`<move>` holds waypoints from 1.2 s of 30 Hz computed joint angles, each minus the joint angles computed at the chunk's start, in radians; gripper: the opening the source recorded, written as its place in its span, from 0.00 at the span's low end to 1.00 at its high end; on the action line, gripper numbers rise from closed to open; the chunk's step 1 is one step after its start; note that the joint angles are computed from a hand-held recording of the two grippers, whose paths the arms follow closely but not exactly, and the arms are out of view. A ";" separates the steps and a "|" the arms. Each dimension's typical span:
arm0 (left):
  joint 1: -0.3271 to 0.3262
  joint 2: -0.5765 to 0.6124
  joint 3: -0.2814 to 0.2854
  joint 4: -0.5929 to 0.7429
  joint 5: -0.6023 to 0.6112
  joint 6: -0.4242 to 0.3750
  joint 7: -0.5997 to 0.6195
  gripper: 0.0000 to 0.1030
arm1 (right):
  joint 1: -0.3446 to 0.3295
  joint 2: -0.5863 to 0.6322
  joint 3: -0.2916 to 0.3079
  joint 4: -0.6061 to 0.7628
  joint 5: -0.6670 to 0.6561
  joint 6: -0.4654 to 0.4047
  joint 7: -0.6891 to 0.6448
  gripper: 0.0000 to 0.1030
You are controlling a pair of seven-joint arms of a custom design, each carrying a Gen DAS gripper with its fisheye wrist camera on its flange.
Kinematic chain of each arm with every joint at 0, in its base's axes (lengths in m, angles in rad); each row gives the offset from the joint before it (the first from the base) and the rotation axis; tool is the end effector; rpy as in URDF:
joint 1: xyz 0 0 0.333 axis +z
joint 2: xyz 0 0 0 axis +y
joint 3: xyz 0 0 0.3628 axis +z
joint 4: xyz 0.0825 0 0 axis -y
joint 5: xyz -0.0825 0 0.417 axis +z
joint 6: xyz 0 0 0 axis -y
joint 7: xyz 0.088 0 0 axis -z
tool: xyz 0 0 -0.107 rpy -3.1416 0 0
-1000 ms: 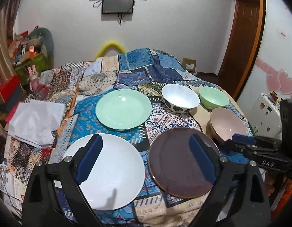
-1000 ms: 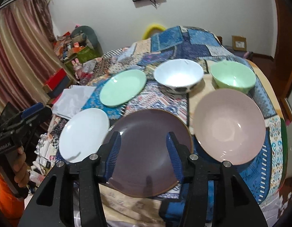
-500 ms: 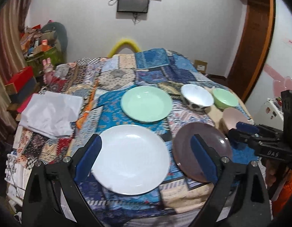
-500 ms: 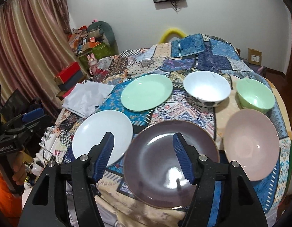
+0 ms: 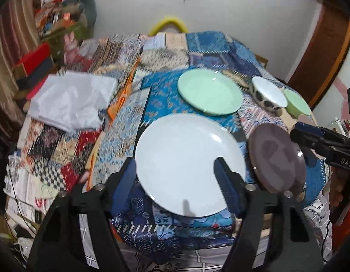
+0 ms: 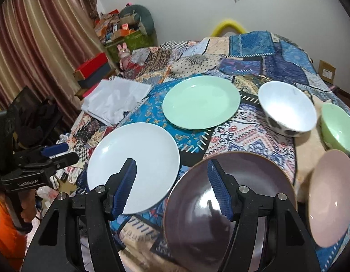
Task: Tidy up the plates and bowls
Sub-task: 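Move both tools to the white plate rim and close them on it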
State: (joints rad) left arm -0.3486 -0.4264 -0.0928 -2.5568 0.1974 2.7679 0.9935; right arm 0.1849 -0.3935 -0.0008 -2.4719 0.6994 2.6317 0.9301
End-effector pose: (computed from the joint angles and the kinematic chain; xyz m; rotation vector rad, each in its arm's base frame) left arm 0.4080 -0.2054 0.5105 -1.8827 1.9377 -0.7845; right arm 0.4649 0.0704 0.5193 -1.9594 1.4426 -0.2326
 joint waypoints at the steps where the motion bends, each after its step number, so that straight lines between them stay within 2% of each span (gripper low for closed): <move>1: -0.002 0.006 0.008 -0.003 -0.009 0.002 0.002 0.64 | 0.002 0.018 0.002 0.011 -0.004 -0.005 -0.001 0.60; 6: -0.016 0.048 0.048 -0.014 -0.076 0.010 0.039 0.55 | -0.001 0.091 0.011 0.058 -0.043 -0.044 0.004 0.59; 10: -0.028 0.085 0.075 -0.013 -0.154 0.017 0.091 0.48 | -0.007 0.145 0.020 0.095 -0.092 -0.074 0.015 0.51; 15: -0.024 0.121 0.076 -0.005 -0.232 0.018 0.143 0.38 | -0.012 0.197 0.019 0.138 -0.128 -0.127 0.017 0.39; 18: 0.000 0.129 0.052 -0.007 -0.231 0.019 0.137 0.35 | -0.015 0.223 0.019 0.162 -0.145 -0.159 0.023 0.33; 22: 0.005 0.129 0.048 -0.012 -0.239 0.029 0.149 0.34 | -0.017 0.248 0.016 0.187 -0.156 -0.208 0.025 0.27; 27: -0.016 0.146 0.074 -0.005 -0.313 0.006 0.207 0.28 | -0.020 0.270 0.020 0.205 -0.189 -0.240 0.035 0.24; 31: -0.027 0.155 0.078 -0.007 -0.380 0.004 0.259 0.27 | -0.022 0.292 0.019 0.225 -0.206 -0.274 0.047 0.22; 36: -0.017 0.166 0.061 -0.008 -0.411 0.017 0.275 0.27 | -0.021 0.300 0.019 0.234 -0.205 -0.285 0.049 0.22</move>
State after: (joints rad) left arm -0.3653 -0.2601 -0.0319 -2.5646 -0.2136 2.7846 1.2684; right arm 0.1637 -0.0934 0.0180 -2.2382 0.4943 2.3464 0.9791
